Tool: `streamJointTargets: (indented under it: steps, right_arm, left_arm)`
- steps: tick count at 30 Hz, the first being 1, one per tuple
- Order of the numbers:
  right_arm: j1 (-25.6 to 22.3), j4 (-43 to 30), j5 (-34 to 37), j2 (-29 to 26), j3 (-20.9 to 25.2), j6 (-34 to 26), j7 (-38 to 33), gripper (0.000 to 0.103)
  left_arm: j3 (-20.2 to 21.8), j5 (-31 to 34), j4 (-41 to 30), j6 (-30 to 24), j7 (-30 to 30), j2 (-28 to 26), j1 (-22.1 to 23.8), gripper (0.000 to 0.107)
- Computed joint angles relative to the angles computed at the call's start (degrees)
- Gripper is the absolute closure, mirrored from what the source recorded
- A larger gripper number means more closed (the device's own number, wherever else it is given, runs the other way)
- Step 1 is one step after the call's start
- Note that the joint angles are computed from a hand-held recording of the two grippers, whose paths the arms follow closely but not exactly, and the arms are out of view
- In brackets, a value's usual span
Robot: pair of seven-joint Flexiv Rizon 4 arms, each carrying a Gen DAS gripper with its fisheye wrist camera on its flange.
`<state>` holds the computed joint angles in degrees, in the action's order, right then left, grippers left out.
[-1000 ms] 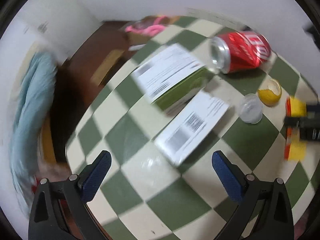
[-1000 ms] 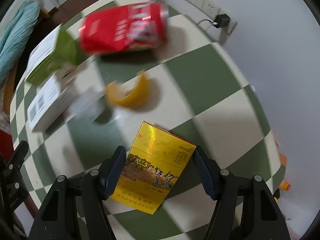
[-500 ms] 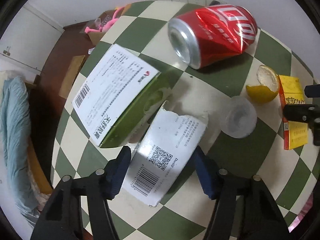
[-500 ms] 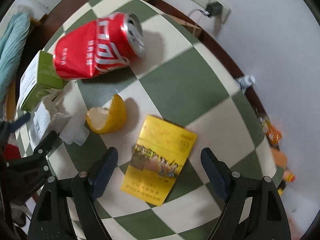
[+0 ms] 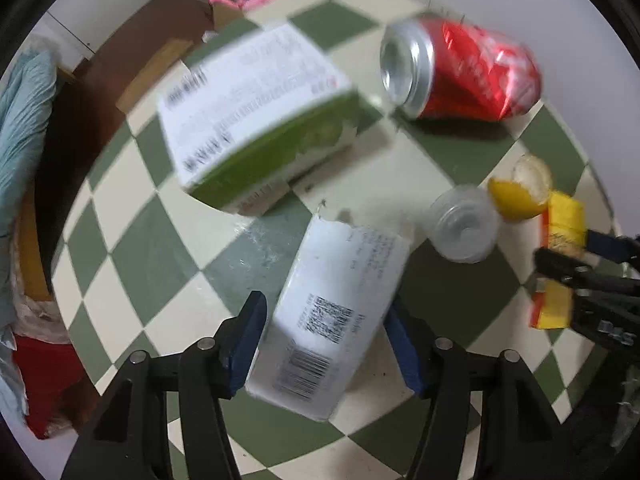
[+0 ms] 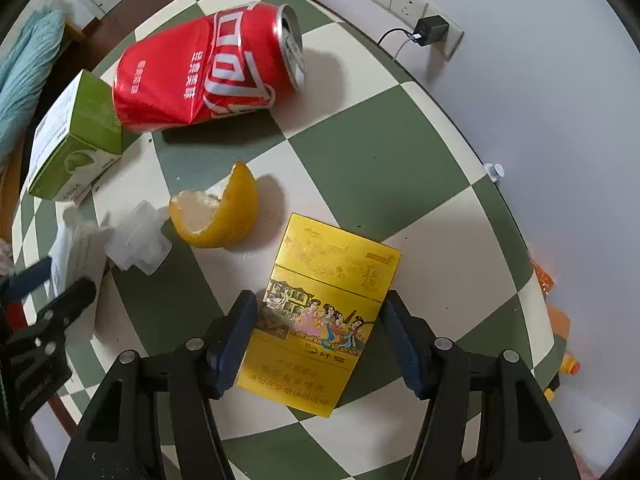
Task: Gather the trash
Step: 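Grasp the torn white box with the left tool while the right grasps the yellow cigarette pack, then carry the white box and yellow pack over the trash bin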
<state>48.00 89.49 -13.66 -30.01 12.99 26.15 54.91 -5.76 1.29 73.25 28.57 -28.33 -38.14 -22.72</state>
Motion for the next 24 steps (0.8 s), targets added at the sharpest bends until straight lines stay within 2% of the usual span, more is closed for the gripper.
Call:
streamJointTargets:
  steps: [2, 4, 5, 9, 13, 15, 17, 22, 24]
  right_arm:
    - [-0.05, -0.39, 0.25, -0.1, 0.08, -0.07, -0.01, 0.036]
    - [0.2, -1.05, 0.28, -0.42, -0.03, -0.42, 0.32, 0.035]
    - [0.14, -1.01, 0.34, -0.38, -0.06, -0.47, 0.34, 0.035]
    - [-0.61, -0.55, 1.05, -0.54, 0.04, -1.19, -0.93, 0.037]
    - [-0.16, 0.88, -0.19, -0.28, -0.29, -0.58, -0.3, 0.039]
    - [0.75, 1.33, -1.58, -0.1, -0.54, -0.19, 1.19, 0.04]
    - [1.44, 1.86, -3.06, 0.05, -0.75, 0.6, 2.4, 0.04]
    - [4.21, -2.61, -6.94, -0.94, -1.08, -3.96, 2.37, 0.04]
    - [5.71, -5.67, -8.81, -1.67, -1.39, -6.81, 1.56, 0.04]
  left_arm:
    - [-0.83, -1.35, 2.27, 2.6, 0.59, 0.58, 0.86, 0.05]
    - [-0.54, -1.91, 1.7, 1.04, -0.47, 0.32, 0.8, 0.053]
    - [-0.59, -2.61, 0.98, -0.42, -1.37, -0.04, 0.98, 0.06]
    - [-0.42, -2.99, 5.0, 3.98, -2.48, 1.8, 1.56, 0.06]
    - [-0.62, -5.81, 11.22, 8.17, -4.96, 5.64, 3.67, 0.06]
    - [-1.15, -8.39, 16.39, 12.4, -5.0, 9.04, 5.54, 0.06]
    - [-1.63, -11.19, 19.47, 13.9, -5.19, 11.73, 7.15, 0.06]
    - [-2.15, -19.72, 28.52, 19.75, -3.0, 19.54, 11.5, 0.06]
    - [-2.12, -21.85, 28.58, 20.29, -2.96, 20.45, 12.15, 0.06]
